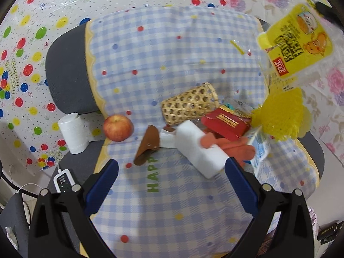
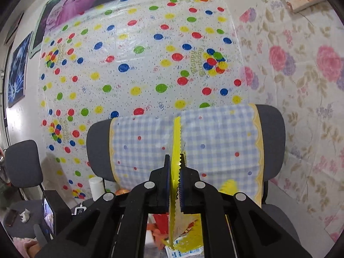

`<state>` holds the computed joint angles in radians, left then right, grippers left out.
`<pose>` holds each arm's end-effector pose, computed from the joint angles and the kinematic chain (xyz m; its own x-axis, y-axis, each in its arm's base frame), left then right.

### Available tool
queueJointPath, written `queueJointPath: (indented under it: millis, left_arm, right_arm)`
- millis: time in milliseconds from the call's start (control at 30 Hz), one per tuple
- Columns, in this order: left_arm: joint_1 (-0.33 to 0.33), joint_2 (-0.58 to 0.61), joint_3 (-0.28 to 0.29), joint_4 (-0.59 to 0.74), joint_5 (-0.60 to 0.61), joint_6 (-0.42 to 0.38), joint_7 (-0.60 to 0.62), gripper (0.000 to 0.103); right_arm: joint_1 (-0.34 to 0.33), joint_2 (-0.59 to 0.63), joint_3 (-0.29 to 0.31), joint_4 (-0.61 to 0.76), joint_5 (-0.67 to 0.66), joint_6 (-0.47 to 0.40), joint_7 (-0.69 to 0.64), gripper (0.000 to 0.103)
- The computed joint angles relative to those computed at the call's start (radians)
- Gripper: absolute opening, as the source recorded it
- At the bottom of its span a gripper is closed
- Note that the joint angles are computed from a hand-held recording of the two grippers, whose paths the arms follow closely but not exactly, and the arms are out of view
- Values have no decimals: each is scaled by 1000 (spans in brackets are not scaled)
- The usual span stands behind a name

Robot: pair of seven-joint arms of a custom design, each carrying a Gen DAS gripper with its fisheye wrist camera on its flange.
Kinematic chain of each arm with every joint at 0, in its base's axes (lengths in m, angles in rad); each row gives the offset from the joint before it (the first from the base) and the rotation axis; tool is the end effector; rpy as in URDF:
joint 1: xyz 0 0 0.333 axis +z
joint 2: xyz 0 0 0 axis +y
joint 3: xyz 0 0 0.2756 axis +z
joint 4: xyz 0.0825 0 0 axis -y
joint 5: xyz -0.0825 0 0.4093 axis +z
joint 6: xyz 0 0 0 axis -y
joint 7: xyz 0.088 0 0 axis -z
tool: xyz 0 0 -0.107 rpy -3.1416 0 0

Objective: Collect trash
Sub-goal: 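Grasp the yellow foam fruit net with the right tool and lift it, then carry the yellow net with the right tool over the pink-lined bin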

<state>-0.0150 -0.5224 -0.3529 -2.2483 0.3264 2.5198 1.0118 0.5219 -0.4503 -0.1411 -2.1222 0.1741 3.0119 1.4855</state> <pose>0.4549 -0.2053 0.6006 0.0120 -0.9963 -0.0852 -0.6504 0.0570 -0.7574 0.4713 0.1572 0.7145 0.3816 -0.9119 -0.1508 -0.2702 0.0460 -0.9617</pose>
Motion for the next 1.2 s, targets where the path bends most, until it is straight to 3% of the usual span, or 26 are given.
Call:
queueJointPath:
  millis: [133,200,267,433,567,633,800,900,967,1033,1200]
  left_arm:
    - [-15,3,-8,-10,2,3,5,96]
    - [-25,2,-9,-21,2,13,16,97]
    - [-29,8,-16,-28,8,23,21,96]
    - [-53,40,-17,-26,-10,72,28,96]
    - [-91,69,-25,-20,-30,145,69,96]
    - [-98,94,-43,-2,-20,160,83,96]
    - [-163,199,-60,67,-33,195,131,96]
    - [-215,276,-61,116,-42,215,174,96]
    - [-240,324,-69,151,-14,225,179,96]
    - [-248,381,-87,197,79,221,140,96]
    - [-301,486,-72,271,259,142,74,91]
  right_arm:
    - [-187,-23,121,-59,-125,-48,148,3]
    - [-247,-57,143,-125,-178,-50,210,3]
    - [-254,-82,119,-186,-189,-60,239,3]
    - [-117,-161,-46,-311,-119,17,148,2]
    - [-150,-242,-33,-355,-147,101,164,2]
    - [-253,-296,34,-388,-182,122,223,2]
    - [-538,-441,208,-469,-295,-10,373,2]
    - [-578,-515,202,-529,-343,-117,408,2]
    - [-595,-556,188,-574,-373,-138,431,2]
    - [-579,-590,140,-607,-383,-162,437,2]
    - [-559,-634,98,-651,-401,-183,446,2]
